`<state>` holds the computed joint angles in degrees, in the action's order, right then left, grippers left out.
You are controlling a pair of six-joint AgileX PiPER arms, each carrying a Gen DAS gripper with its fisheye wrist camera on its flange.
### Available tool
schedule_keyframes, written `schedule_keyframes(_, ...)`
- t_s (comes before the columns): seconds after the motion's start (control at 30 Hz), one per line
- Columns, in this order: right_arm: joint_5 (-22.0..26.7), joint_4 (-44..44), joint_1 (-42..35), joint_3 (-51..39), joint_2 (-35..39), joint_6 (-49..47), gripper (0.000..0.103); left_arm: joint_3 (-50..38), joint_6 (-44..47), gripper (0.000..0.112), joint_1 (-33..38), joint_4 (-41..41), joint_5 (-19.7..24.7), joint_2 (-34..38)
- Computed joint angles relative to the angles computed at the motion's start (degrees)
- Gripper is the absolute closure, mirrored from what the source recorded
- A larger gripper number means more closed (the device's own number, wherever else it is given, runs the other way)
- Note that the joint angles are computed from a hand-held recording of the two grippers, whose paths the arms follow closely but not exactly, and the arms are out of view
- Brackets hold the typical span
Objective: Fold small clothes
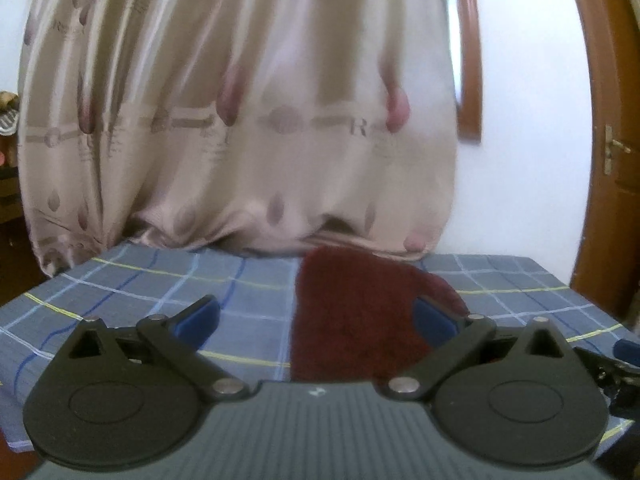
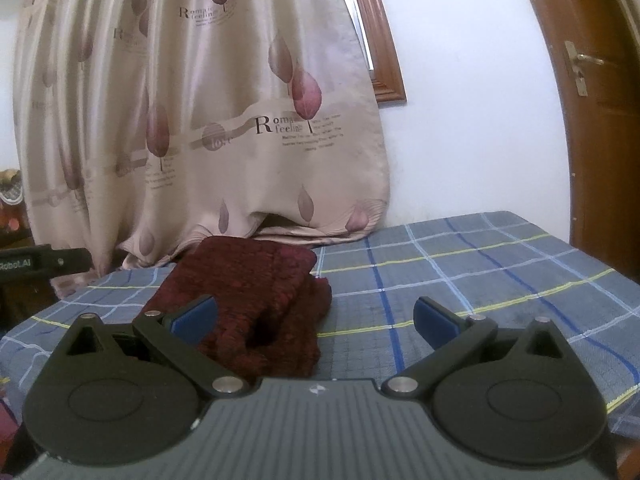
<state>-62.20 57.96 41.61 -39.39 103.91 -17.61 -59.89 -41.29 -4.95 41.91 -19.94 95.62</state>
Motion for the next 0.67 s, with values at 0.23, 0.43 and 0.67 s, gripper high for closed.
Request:
schedule_keyframes(0.23,0.98,-0.39,0.21,0.46,-0.58,0.13,0.000,-1.48,-7.36,0.009,0.19,7.97,2.41,0.81)
schedule_keyframes(0.43,0.77,-0.35,0.70,0.27,-0.32,-0.22,0.000,-1.67,-5.07,0.009,-0.13,7.19,3.16,1.00)
schedule_keyframes(0.67,0.88,-0.51,1.26,0.30,-0.62,-0.44,0.000,0.78,5.72,0.009,-0.53,-2.90,1.66,-0.29)
